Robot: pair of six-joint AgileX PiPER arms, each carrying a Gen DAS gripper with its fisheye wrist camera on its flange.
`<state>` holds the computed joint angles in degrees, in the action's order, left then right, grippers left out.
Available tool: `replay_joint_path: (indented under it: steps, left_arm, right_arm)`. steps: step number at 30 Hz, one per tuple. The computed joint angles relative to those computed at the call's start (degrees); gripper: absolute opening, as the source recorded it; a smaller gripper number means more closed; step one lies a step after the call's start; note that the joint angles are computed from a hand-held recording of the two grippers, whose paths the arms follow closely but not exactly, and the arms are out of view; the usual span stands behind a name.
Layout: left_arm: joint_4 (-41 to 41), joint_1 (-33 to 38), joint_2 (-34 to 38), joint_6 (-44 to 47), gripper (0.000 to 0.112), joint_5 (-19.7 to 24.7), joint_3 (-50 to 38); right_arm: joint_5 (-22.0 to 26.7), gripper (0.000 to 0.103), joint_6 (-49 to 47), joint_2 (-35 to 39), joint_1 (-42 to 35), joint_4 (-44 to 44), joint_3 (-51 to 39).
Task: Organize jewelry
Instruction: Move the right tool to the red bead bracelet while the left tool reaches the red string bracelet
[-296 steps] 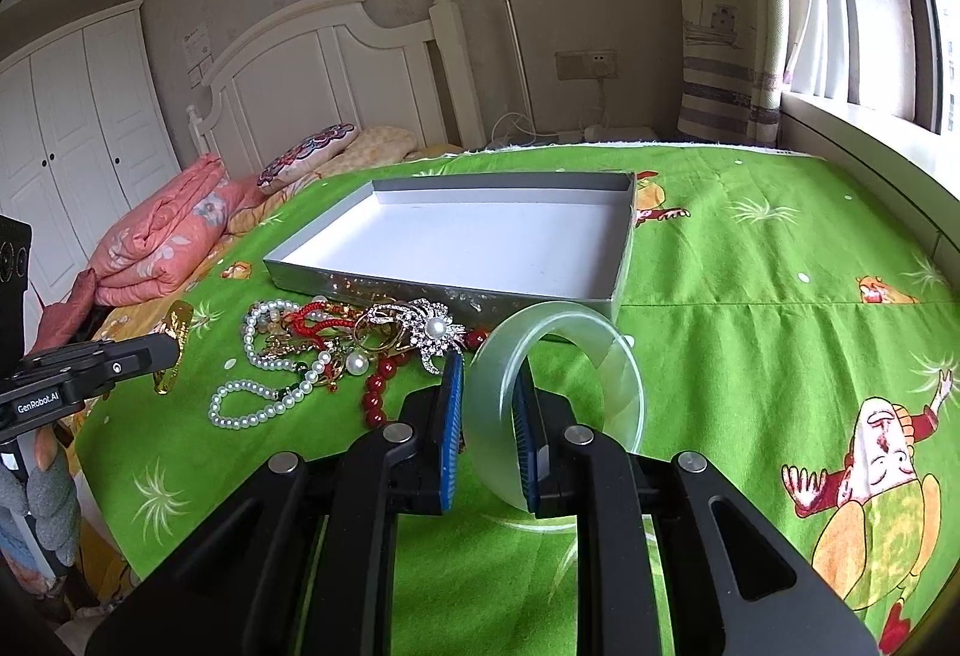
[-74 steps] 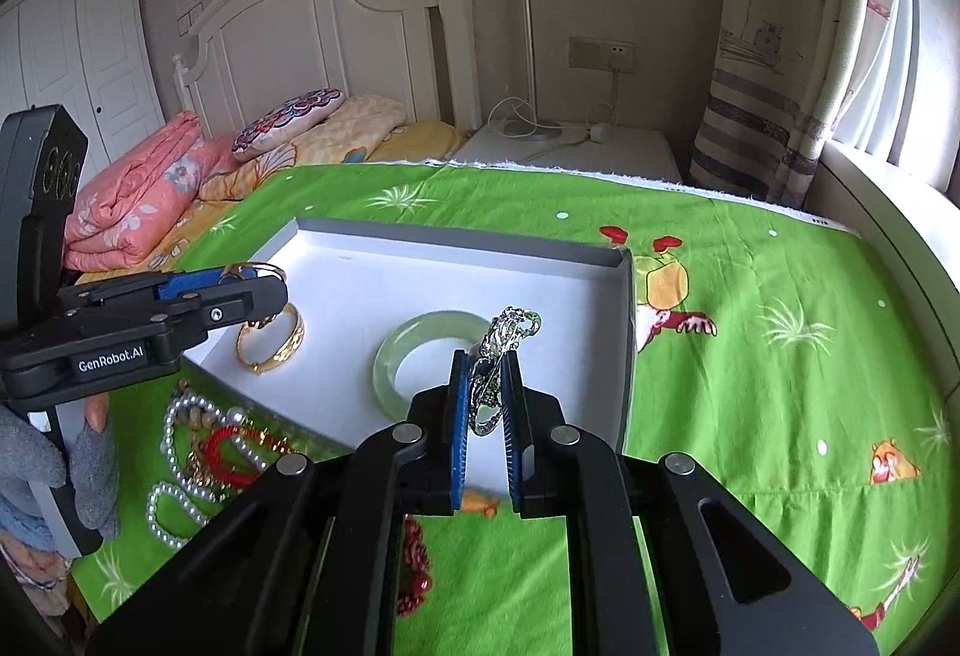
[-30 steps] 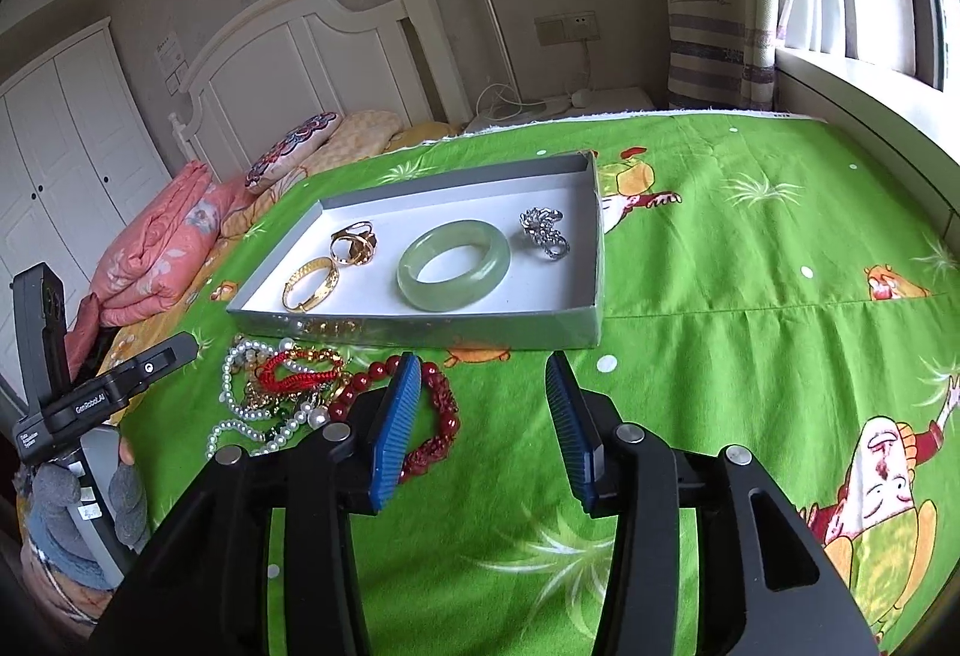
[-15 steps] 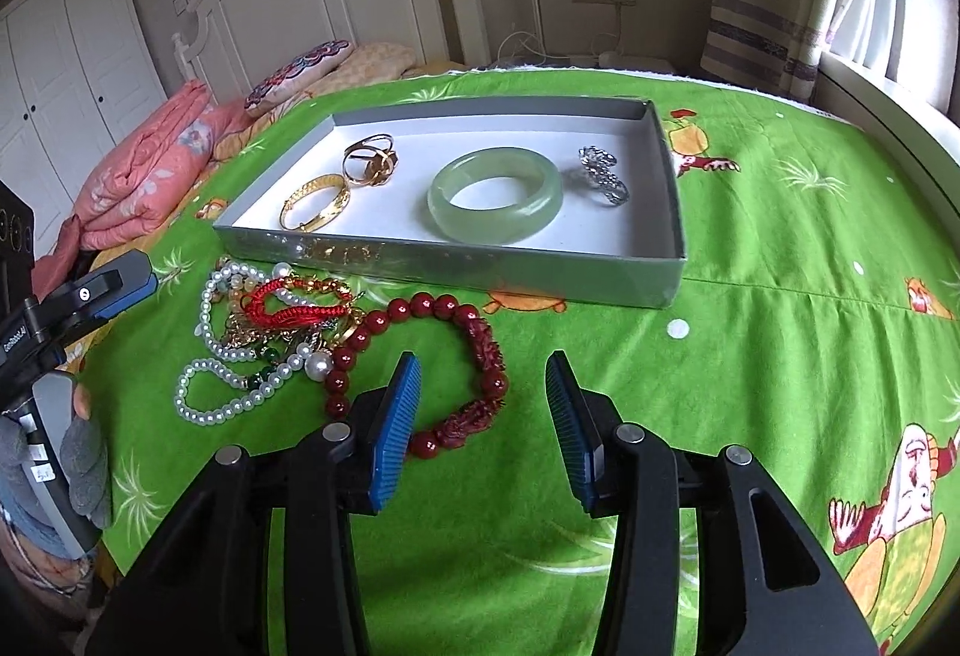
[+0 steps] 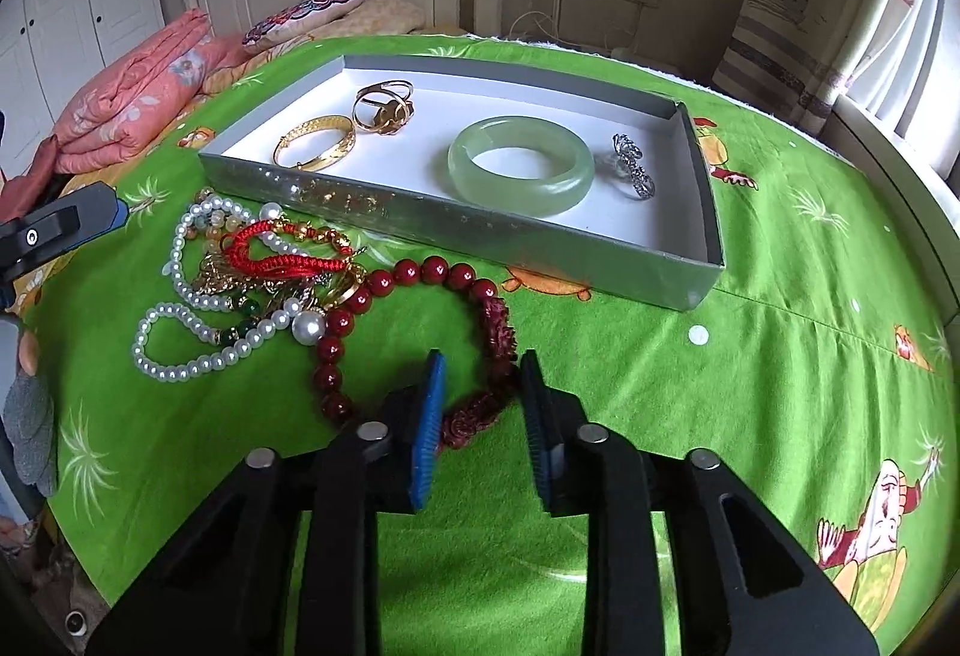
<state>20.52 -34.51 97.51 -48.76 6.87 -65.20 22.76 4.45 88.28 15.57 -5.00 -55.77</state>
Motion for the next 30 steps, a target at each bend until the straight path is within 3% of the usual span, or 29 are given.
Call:
replay_joint_path:
  steps: [4, 7, 13, 15, 18, 22, 24, 29, 30]
  left_arm:
    - [-0.9, -1.9, 1.1, 4.8, 0.1, 3.1, -2.5]
    - [-1.2, -4.3, 3.3, 8.9, 0.1, 8.7, -6.9]
    - [13.9, -12.2, 10.3, 6.0, 0.097, 23.0, -19.3]
    - [10.7, -12.9, 13.4, 12.1, 0.076, 25.9, -24.3]
    - [3.6, -11.9, 16.8, 19.7, 0.06, 27.6, -29.7]
    - [-2.2, -10.3, 18.8, 24.4, 0.053, 27.6, -32.6]
    - [-5.0, -9.5, 19.8, 27.5, 0.043, 28.1, -34.1]
    - [-5.7, -9.5, 22.8, 30.6, 0.037, 31.5, -38.2]
    - [-6.4, -9.4, 23.3, 31.5, 0.031, 32.0, -38.8]
  right_arm:
    - [-0.9, 0.013, 4.0, -2.4, 0.4, -5.3, 2.8]
    - [-2.7, 0.013, 1.4, -4.9, -1.3, -2.6, 5.2]
    - [-4.1, 0.013, -8.0, -6.8, -5.6, 7.6, 7.3]
    - [-4.3, 0.013, -9.9, -6.9, -6.0, 9.5, 7.4]
    - [-4.5, 0.013, -10.5, -7.1, -6.1, 10.1, 7.7]
    - [-4.6, 0.013, -15.2, -7.1, -7.1, 15.3, 7.8]
    - [-4.6, 0.013, -16.7, -7.0, -7.5, 17.0, 7.8]
    - [-4.6, 0.013, -18.7, -7.1, -7.8, 19.0, 7.9]
    - [-4.6, 0.013, -18.8, -7.1, -7.8, 19.1, 8.0]
